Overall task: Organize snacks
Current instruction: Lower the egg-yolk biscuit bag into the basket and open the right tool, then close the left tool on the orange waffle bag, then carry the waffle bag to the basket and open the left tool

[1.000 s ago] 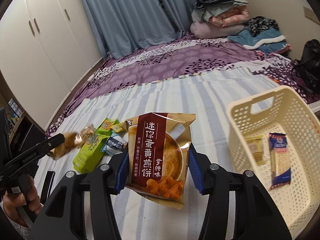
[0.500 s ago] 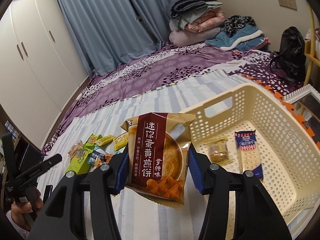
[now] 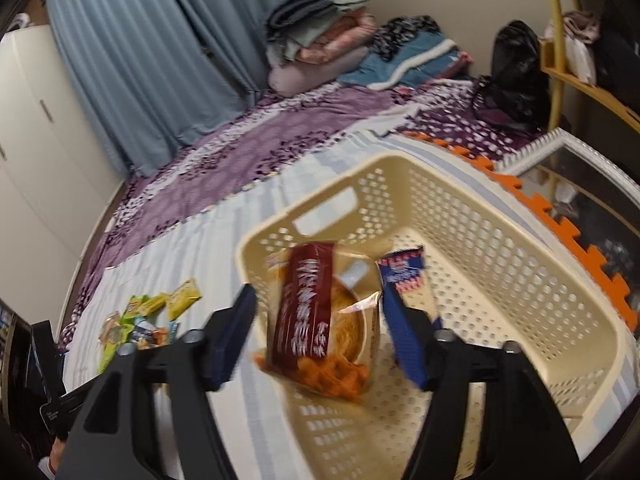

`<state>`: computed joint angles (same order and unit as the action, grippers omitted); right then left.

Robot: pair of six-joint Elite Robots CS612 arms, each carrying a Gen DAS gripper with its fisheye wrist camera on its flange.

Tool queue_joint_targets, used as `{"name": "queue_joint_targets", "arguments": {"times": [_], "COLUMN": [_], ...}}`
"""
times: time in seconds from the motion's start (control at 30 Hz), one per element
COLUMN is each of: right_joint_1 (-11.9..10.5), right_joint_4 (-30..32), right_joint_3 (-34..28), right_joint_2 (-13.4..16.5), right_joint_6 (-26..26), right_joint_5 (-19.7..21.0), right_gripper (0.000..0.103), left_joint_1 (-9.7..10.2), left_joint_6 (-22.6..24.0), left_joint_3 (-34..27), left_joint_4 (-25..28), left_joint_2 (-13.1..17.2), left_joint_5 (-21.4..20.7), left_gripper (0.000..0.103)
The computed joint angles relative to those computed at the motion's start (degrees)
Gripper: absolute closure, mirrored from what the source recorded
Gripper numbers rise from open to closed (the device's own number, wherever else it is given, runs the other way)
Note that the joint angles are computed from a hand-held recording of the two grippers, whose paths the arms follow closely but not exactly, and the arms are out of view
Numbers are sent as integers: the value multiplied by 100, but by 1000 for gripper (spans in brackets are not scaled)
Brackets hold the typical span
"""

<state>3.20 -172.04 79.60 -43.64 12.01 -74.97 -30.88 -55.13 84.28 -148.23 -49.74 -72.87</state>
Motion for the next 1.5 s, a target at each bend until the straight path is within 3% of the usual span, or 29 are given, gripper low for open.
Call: {"name": "queue_joint_targets", "arguments": {"times": [0.6, 0.83, 1.3, 1.5], "right_joint_1": [-126, -159, -115, -110], "right_joint_4": [-137, -138, -199, -219], "right_joint_3": [179, 175, 186, 196], "right_joint_2": [-41, -28, -44, -49], "right_joint_6": [-290, -280, -475, -495], "right_joint_5": [332, 499, 414, 470], "right_gripper": [31, 31, 31, 31], "left_joint_1": [-16, -45, -116, -217], "left_joint_6": [-316, -227, 112, 398], "left_joint_3": [-432, -374, -273, -258], "left_joint_4": [602, 417, 56, -138], "left_joint_2": [371, 380, 316, 209], "left_joint_5": [-40, 38, 118, 265], "left_gripper": [5, 5, 40, 41]}}
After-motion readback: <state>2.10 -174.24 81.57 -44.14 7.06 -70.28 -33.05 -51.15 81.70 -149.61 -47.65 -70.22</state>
